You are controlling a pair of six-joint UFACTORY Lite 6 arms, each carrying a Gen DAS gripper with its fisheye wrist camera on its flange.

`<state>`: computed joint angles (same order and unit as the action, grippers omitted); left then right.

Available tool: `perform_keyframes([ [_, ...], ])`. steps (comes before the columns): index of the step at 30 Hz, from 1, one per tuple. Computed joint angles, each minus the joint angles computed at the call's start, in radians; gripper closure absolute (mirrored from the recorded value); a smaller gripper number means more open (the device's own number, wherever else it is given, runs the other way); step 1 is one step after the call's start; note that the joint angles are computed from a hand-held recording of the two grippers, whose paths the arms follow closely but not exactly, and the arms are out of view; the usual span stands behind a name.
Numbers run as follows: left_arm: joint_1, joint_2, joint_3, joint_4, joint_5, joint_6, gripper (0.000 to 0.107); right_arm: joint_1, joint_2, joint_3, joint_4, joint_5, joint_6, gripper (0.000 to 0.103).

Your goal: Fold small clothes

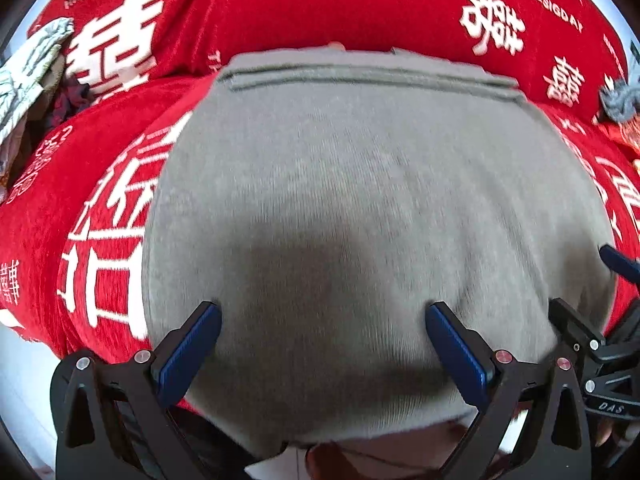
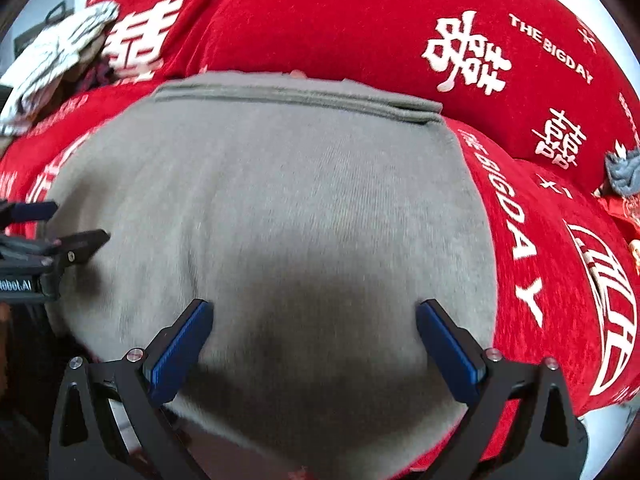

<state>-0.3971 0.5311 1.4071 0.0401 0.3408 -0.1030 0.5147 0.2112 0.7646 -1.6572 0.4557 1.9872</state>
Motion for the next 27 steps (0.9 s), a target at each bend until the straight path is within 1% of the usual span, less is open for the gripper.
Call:
perform_keyframes([
  [2, 0.023, -0.02, -0.02, -0.092, 0.025, 0.116, 0.004, 0.007, -0.026, -0.023, 0.092, -0.013, -0.114, 0.001],
  [4, 0.058, -0.059, -0.073, -0.15, 0.009, 0.169, 0.004, 0.002, -0.066, -0.049, 0.182, -0.023, -0.214, 0.001],
  [5, 0.09, -0.085, -0.11, -0.22, -0.007, 0.224, 0.004, -0.004, -0.107, -0.081, 0.198, -0.027, -0.217, 0.001],
  [8, 0.183, -0.119, -0.177, -0.376, -0.014, 0.346, 0.004, -0.02, -0.227, -0.184, 0.202, 0.026, -0.15, 0.001],
  [9, 0.211, -0.113, -0.181, -0.426, -0.003, 0.387, 0.004, -0.042, -0.255, -0.211, 0.213, 0.032, -0.144, 0.001],
  [10, 0.247, -0.097, -0.177, -0.513, 0.025, 0.459, 0.004, -0.076, -0.274, -0.232, 0.227, 0.017, -0.144, 0.001],
  [11, 0.281, -0.067, -0.154, -0.589, 0.074, 0.515, 0.004, -0.109, -0.276, -0.239, 0.246, -0.011, -0.155, 0.001],
  [12, 0.299, -0.039, -0.131, -0.624, 0.112, 0.537, 0.004, -0.158, -0.267, -0.239, 0.29, -0.068, -0.197, 0.001],
  [13, 0.302, -0.009, -0.104, -0.619, 0.144, 0.527, 0.004, -0.2, -0.247, -0.234, 0.326, -0.124, -0.234, 0.0],
  [14, 0.296, 0.006, -0.094, -0.632, 0.164, 0.546, 0.004, -0.219, -0.231, -0.234, 0.328, -0.161, -0.229, 0.0],
  [16, 0.261, -0.019, -0.12, -0.613, 0.146, 0.555, 0.005, -0.194, -0.242, -0.247, 0.262, -0.153, -0.164, 0.001],
  [17, 0.231, -0.046, -0.147, -0.596, 0.125, 0.563, 0.015, -0.184, -0.243, -0.246, 0.255, -0.156, -0.166, 0.001],
  [18, 0.2, -0.073, -0.172, -0.547, 0.101, 0.529, 0.02, -0.16, -0.247, -0.251, 0.226, -0.15, -0.142, 0.007],
  [19, 0.172, -0.1, -0.197, -0.494, 0.074, 0.488, 0.026, -0.136, -0.25, -0.251, 0.22, -0.131, -0.142, 0.014],
  [20, 0.153, -0.128, -0.222, -0.484, 0.057, 0.489, 0.038, -0.103, -0.256, -0.253, 0.218, -0.101, -0.145, 0.019],
  [21, 0.147, -0.147, -0.239, -0.498, 0.05, 0.508, 0.055, -0.092, -0.263, -0.255, 0.213, -0.094, -0.147, 0.032],
  [22, 0.147, -0.161, -0.247, -0.525, 0.055, 0.535, 0.065, -0.094, -0.28, -0.262, 0.198, -0.099, -0.146, 0.053],
  [23, 0.148, -0.18, -0.259, -0.544, 0.056, 0.552, 0.082, -0.102, -0.316, -0.278, 0.188, -0.118, -0.154, 0.065],
  [24, 0.157, -0.192, -0.263, -0.574, 0.064, 0.58, 0.087, -0.115, -0.327, -0.274, 0.204, -0.135, -0.181, 0.083],
  [25, 0.17, -0.194, -0.256, -0.611, 0.078, 0.613, 0.09, -0.138, -0.347, -0.277, 0.234, -0.168, -0.219, 0.087],
  [27, 0.193, -0.205, -0.25, -0.679, 0.098, 0.669, 0.093, -0.245, -0.404, -0.293, 0.308, -0.31, -0.329, 0.088],
])
